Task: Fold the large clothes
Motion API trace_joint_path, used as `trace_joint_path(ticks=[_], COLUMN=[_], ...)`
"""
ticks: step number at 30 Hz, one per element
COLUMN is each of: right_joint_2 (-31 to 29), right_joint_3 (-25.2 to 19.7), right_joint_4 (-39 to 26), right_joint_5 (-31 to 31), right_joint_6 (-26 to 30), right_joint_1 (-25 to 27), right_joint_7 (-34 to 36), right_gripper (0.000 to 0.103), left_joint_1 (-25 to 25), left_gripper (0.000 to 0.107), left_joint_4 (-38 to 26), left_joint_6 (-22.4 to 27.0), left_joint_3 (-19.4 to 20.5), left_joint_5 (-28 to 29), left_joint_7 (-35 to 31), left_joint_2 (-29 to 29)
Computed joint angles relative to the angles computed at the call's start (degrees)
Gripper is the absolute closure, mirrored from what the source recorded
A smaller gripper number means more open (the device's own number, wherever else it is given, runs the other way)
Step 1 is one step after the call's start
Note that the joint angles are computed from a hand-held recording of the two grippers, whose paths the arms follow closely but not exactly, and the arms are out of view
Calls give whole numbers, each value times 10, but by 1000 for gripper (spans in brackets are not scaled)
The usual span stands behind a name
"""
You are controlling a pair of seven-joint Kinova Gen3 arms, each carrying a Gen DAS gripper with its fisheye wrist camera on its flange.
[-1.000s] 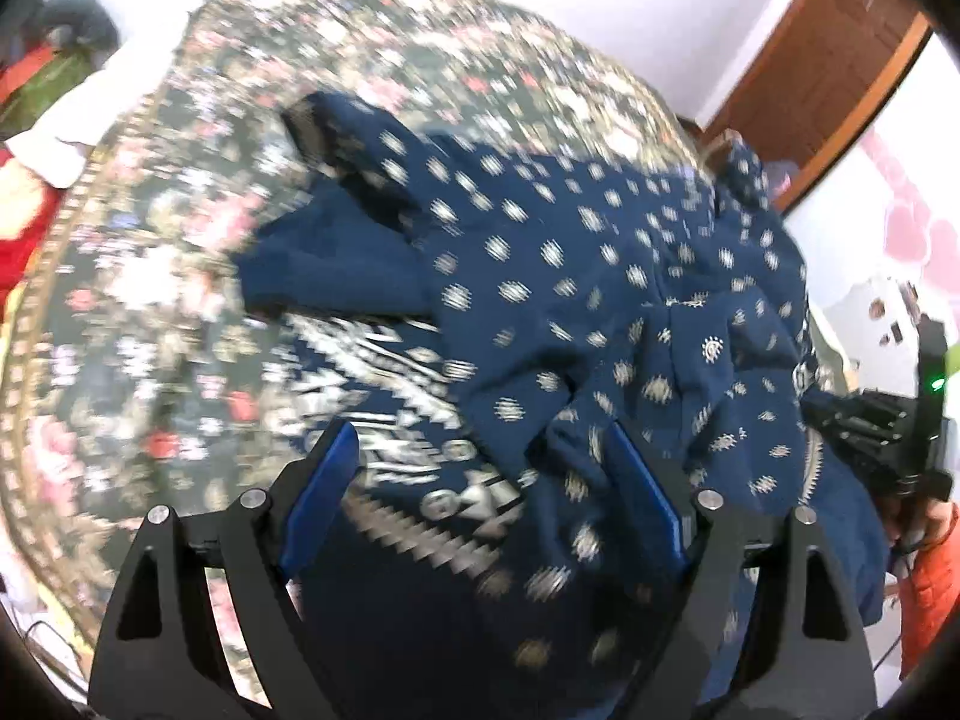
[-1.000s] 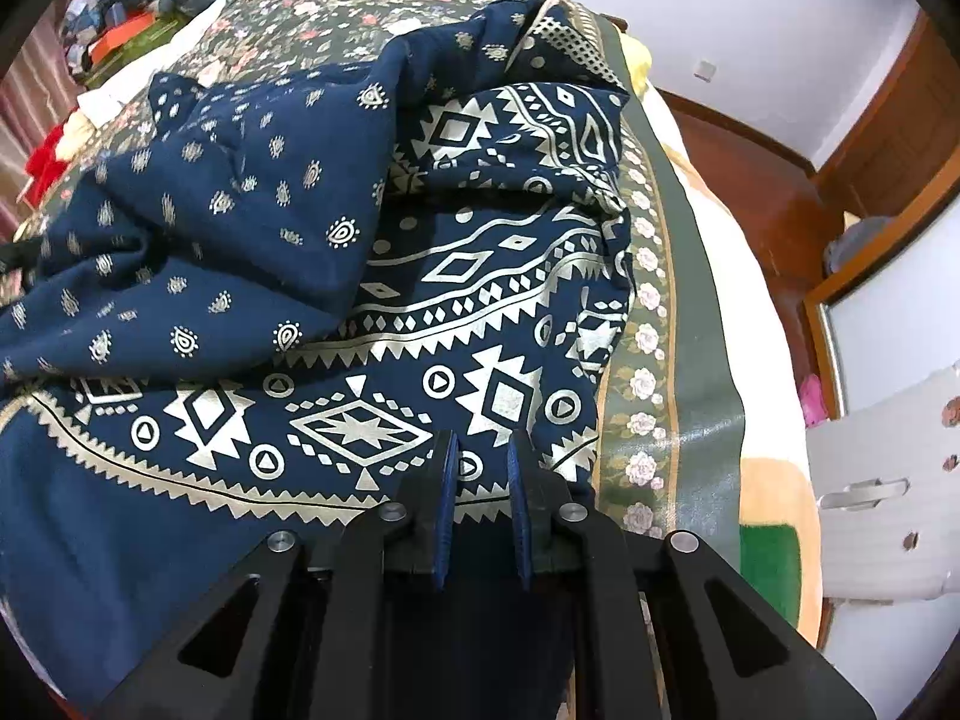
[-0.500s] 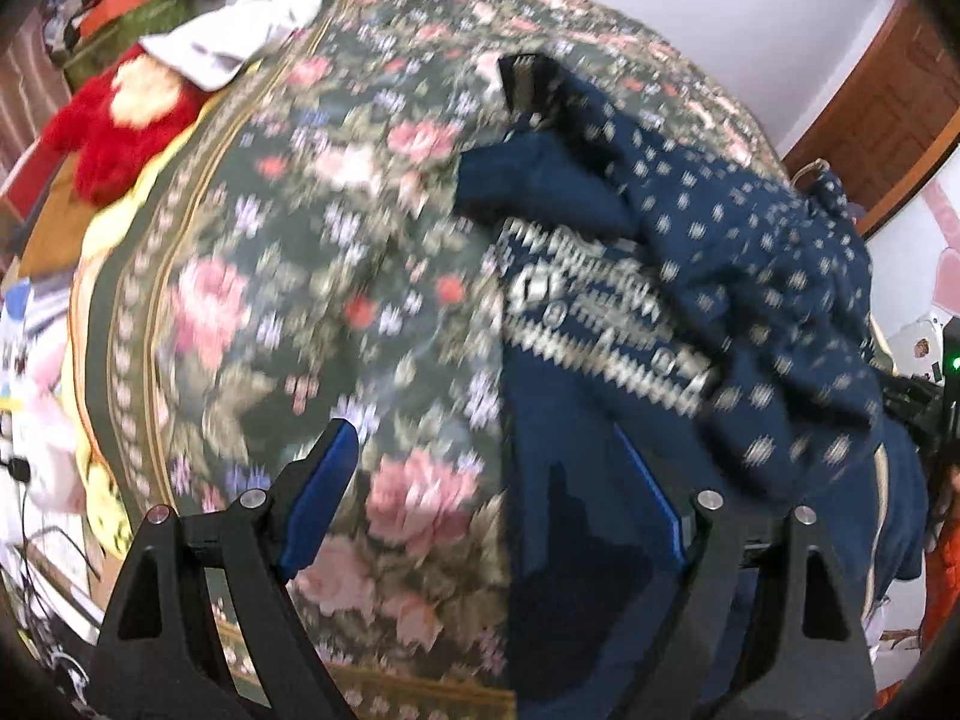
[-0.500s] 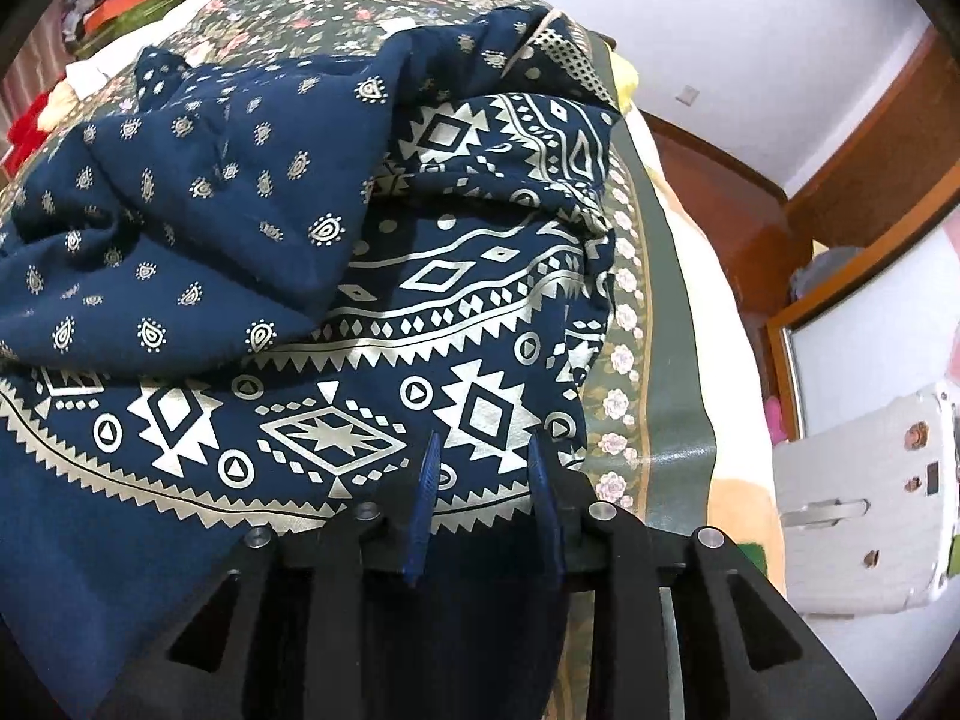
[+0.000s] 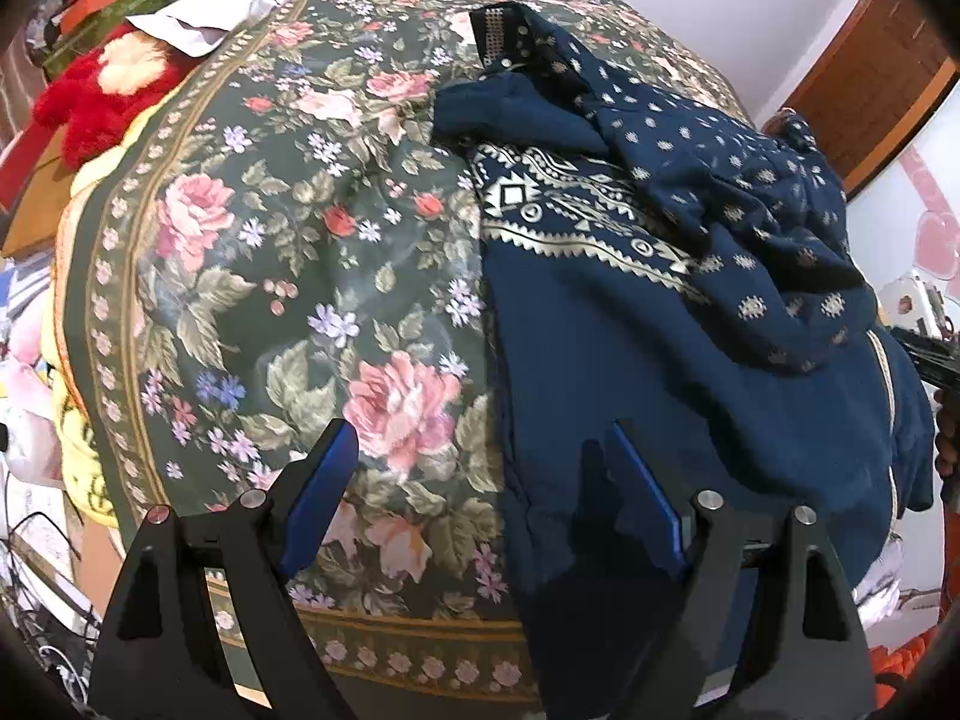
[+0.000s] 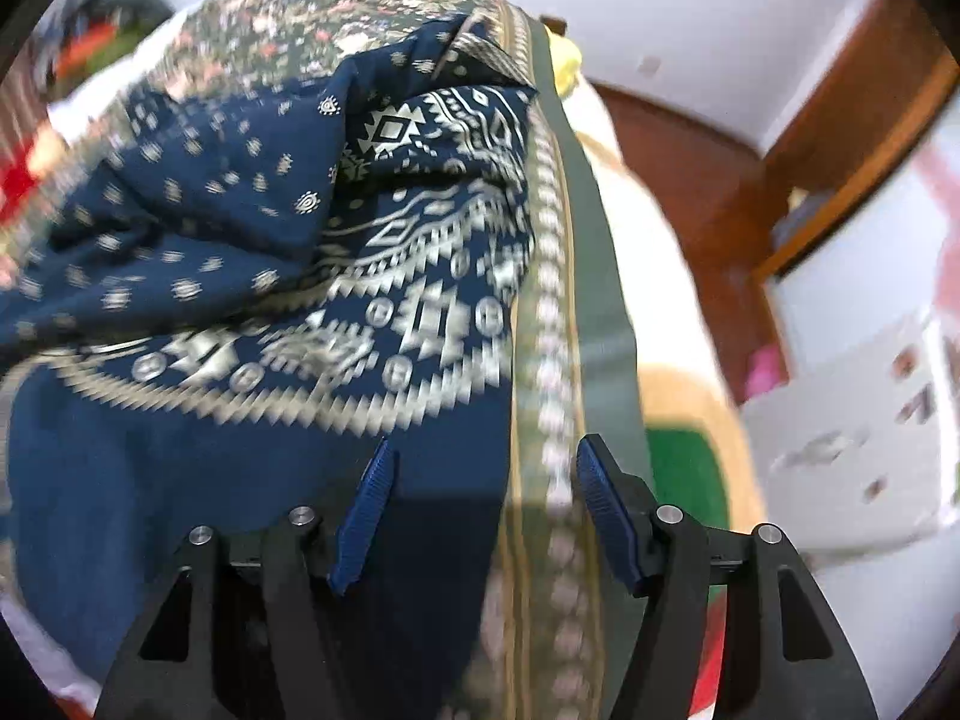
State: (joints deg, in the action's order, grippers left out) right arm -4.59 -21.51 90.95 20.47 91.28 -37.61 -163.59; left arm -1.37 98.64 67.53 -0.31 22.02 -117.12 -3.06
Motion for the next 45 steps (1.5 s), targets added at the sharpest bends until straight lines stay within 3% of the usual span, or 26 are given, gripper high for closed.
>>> trace_joint_path(ticks=[5, 9, 13, 16, 18, 22, 24, 26, 27, 29, 32, 36, 45], right_joint_2=[-91, -152, -157, -172, -180, -170, -160, -156, -153, -150, -147, -132, -105], right_joint_3=[-2, 5, -32, -45, -54, -75, -99, -107, -105, -96, -77, -87, -40], right_joint_4=[44, 90, 97, 107, 110, 107, 106, 109, 110, 111, 117, 96, 40], right_joint_5=[-73, -140, -150, -164, -172, -172, -153, -142, -138, -133, -133, -96, -36], right_joint_6=[-65, -150, -167, -187, -204, -227, -237, -253, -259, -268, -296, -300, -329], right_joint_1=[27, 48, 78, 101, 110, 132, 144, 148, 148, 146, 143, 148, 172], right_joint_7=[-53, -64, -77, -82, -74, -46, -50, -54, -51, -40, -22, -9, 46], right_gripper=[40, 40, 38, 38, 38, 38, 44, 62, 65, 84, 88, 89, 89], left_joint_1=[-12, -20, -43, -50, -46, -33, -20, -6, 3, 20, 32, 42, 29], left_gripper=[23, 23, 23, 23, 27, 51, 62, 80, 85, 97, 100, 101, 102], left_joint_4=[10, 22, 16, 20, 23, 13, 9, 8, 6, 1, -13, -51, -188], left_joint_6=[39, 44, 91, 98, 92, 90, 79, 59, 48, 29, 19, 9, 19], left_joint_3=[-10, -7, -13, -7, -1, 7, 14, 21, 26, 32, 27, 23, 29], left_joint_5=[48, 68, 120, 135, 134, 133, 125, 112, 103, 88, 93, 117, 172], left_joint_7=[-26, -22, -25, -30, -33, -41, -42, -41, -38, -26, -25, -15, 26], left_joint_2=[24, 33, 62, 64, 57, 47, 38, 25, 19, 9, -1, 1, 70])
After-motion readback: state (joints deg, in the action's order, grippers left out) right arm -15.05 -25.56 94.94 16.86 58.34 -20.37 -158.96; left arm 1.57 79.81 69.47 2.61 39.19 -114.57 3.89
